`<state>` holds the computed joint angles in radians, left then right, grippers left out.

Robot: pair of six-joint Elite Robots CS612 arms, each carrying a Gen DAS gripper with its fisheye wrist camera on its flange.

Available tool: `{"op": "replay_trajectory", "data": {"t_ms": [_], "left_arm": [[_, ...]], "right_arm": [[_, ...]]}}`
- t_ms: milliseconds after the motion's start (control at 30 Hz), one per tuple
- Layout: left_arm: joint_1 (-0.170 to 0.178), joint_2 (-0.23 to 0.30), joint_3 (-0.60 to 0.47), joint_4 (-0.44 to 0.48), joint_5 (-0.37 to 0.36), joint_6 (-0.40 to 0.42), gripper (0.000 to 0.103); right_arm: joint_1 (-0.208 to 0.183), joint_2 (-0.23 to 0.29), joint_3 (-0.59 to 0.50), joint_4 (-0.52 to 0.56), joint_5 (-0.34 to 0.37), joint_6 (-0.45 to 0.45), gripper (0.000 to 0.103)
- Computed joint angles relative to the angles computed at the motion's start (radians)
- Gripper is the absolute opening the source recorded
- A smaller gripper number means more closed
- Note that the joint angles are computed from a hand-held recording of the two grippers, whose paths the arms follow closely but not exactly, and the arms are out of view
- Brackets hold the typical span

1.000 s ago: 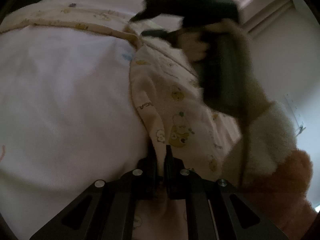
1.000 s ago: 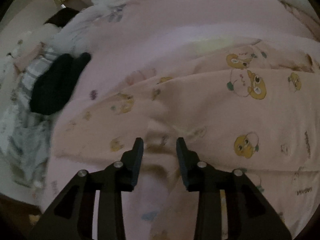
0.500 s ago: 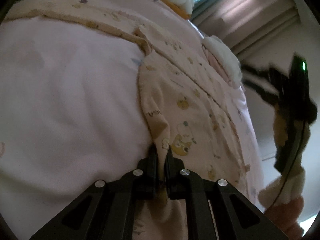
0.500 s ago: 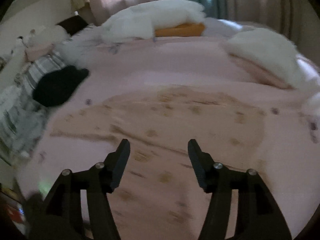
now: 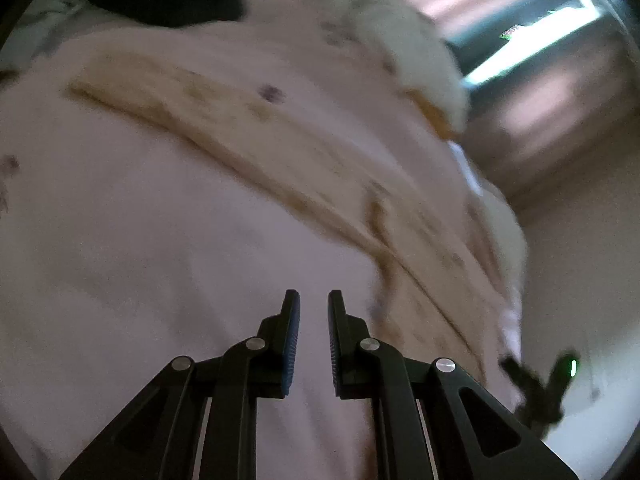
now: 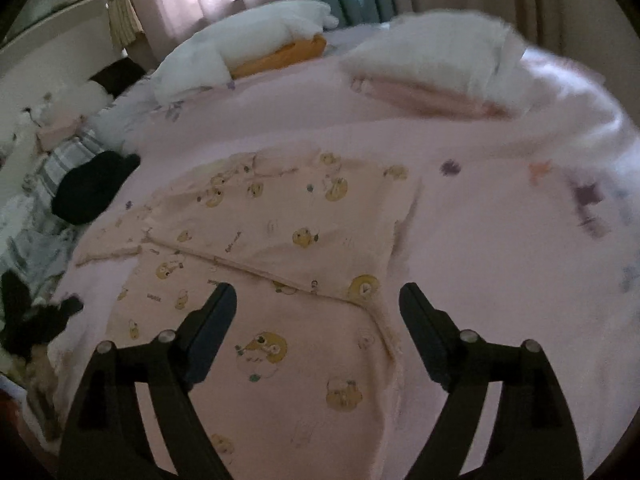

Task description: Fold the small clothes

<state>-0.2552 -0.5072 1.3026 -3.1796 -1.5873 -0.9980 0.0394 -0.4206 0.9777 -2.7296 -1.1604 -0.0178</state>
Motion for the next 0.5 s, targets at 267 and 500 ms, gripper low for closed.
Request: {"op": "replay_trajectory", "data": {"t_ms": [267,500], "left_arm": [[0.047,0.048,-0.111,0.113,0.068,-0.119,0.009],[0.083,0.073,-0.039,-0.117,0.048,-0.366,0.009]], "right_arm": [[0.002,0.064,-0.034,-0.019,-0.039,0.033,0.047],[-0.005,0.060,-0.013,-0.058,-0.031,0.068,0.023]]}}
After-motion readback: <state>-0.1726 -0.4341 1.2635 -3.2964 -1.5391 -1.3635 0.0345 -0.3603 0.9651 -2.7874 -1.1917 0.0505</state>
